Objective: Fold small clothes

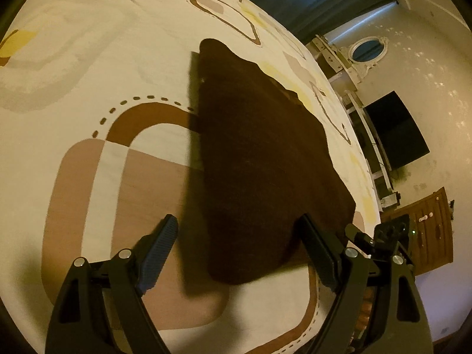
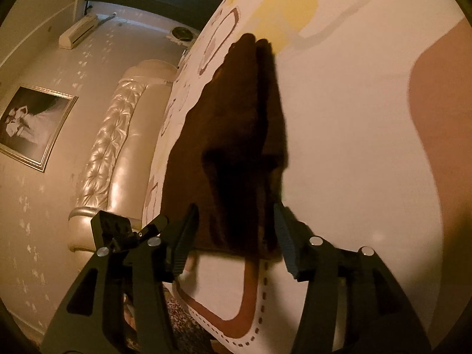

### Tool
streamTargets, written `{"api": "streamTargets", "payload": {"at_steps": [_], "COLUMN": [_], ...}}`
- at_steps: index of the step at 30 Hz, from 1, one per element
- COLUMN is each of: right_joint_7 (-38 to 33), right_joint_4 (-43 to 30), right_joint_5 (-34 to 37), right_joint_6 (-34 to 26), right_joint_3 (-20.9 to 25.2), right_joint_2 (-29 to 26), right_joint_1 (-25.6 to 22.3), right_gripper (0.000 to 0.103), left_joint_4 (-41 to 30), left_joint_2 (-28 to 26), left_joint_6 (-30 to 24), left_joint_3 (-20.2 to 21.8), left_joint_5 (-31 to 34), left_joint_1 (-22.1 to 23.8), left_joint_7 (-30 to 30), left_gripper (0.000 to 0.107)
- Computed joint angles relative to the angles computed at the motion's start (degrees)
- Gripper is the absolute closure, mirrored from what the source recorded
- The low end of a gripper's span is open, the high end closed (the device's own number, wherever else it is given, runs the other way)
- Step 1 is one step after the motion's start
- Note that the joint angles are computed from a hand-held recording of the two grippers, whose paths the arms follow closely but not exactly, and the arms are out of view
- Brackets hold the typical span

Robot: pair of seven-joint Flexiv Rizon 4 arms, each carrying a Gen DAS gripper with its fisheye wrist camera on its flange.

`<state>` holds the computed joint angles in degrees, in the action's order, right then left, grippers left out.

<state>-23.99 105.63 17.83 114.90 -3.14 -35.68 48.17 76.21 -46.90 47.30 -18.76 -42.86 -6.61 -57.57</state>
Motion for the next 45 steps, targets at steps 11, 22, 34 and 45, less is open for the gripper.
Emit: {"api": "streamTargets", "payload": {"at_steps": [11, 22, 34, 45], "right_joint_7": [1.5, 2.8, 3.8, 3.4], "right_joint_4": [-2.4, -2.7, -0.9, 2.5], "right_joint_5": [-1.9, -3.2, -2.0, -3.4], "right_joint_6": [1.4, -2.6, -3.6, -3.3], "right_joint_3": [3.4, 0.2, -4.0, -1.3], "right_joint_2": [-2.3, -2.4, 0.0, 2.4], "right_joint_1": [-3.8, -1.6, 2.4, 1.2], "right_gripper": [0.051, 0.081, 0.087, 0.088], "left_joint_4": [-1.7, -2.4, -1.4, 2.1], "left_joint_2": [-0.9, -0.2, 1.4, 3.4], "left_joint_6": [0.3, 1.0, 1.3, -1.3], "left_joint_3": [0.5, 3.4, 2.8, 1.9], "left_joint_5": [1.9, 9.3, 9.9, 7.0], "left_joint_1": [-1.5, -3.6, -3.5, -2.2], "left_joint_7": [-0.4, -2.8, -4.3, -1.9], "left_gripper": [0.027, 0.067, 0.077, 0.077]}}
